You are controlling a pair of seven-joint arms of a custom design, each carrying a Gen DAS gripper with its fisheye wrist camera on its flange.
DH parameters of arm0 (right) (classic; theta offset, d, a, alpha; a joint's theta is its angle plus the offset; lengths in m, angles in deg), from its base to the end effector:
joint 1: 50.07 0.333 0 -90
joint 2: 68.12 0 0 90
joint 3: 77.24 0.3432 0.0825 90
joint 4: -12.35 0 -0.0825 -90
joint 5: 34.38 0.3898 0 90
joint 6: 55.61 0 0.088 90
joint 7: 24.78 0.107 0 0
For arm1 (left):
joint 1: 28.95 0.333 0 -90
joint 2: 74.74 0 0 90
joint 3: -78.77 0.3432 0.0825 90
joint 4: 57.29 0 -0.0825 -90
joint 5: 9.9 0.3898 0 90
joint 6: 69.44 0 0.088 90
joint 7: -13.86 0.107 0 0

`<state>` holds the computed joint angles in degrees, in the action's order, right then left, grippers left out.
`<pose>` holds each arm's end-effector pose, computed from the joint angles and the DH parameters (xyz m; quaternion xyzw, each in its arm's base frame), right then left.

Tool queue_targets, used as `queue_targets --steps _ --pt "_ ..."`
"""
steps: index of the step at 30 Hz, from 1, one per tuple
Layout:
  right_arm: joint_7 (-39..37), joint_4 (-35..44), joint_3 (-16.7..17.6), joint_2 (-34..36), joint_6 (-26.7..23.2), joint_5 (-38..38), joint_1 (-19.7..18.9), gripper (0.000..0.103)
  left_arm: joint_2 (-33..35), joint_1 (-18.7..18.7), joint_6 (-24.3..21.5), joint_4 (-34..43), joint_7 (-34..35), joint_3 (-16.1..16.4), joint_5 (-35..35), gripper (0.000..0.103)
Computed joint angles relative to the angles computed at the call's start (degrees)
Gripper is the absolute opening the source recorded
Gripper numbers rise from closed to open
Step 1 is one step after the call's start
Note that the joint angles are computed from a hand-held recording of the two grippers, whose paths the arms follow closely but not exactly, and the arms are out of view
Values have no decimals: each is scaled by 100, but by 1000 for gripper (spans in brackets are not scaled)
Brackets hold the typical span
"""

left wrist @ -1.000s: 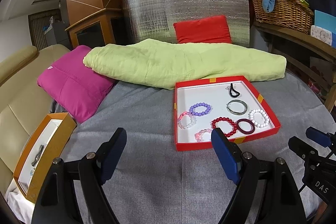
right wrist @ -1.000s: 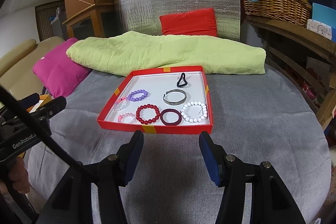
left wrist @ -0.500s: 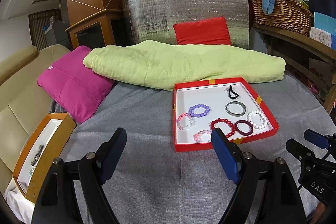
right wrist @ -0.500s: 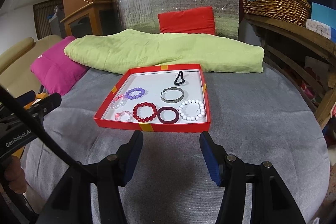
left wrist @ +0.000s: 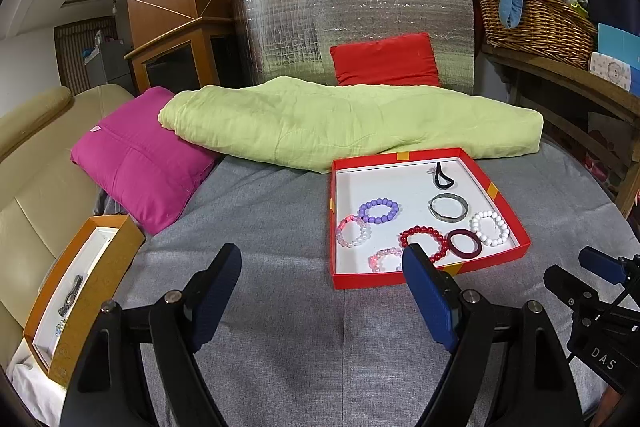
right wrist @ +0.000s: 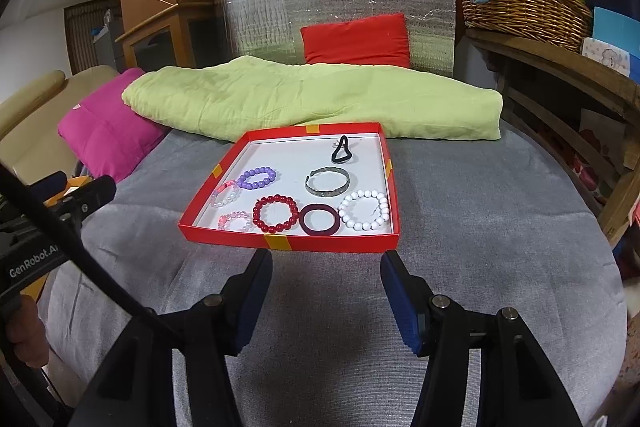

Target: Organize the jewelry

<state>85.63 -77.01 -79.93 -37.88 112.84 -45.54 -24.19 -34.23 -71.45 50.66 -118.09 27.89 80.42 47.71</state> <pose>0.6919 0.3187 0.4620 -0.7149 0.5617 -0.2231 0.3516 0.6312 -0.5030 0.4948 -0.6825 0.5511 -0.2455 0.4126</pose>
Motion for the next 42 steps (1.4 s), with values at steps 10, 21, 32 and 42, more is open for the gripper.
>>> queue_targets --steps 10,21,32,42 --pt "63 -29 -74 -19 74 -56 62 60 -28 -10 -8 -30 -22 0 31 83" --pt "90 -12 -87 -2 53 -97 83 60 -63 4 -13 -89 -38 -15 48 83" --pt "103 48 -80 40 26 -108 94 60 -91 15 2 -133 -32 -32 79 83" --pt "116 76 -83 57 5 -112 104 61 -147 35 53 -221 -66 -45 118 83"
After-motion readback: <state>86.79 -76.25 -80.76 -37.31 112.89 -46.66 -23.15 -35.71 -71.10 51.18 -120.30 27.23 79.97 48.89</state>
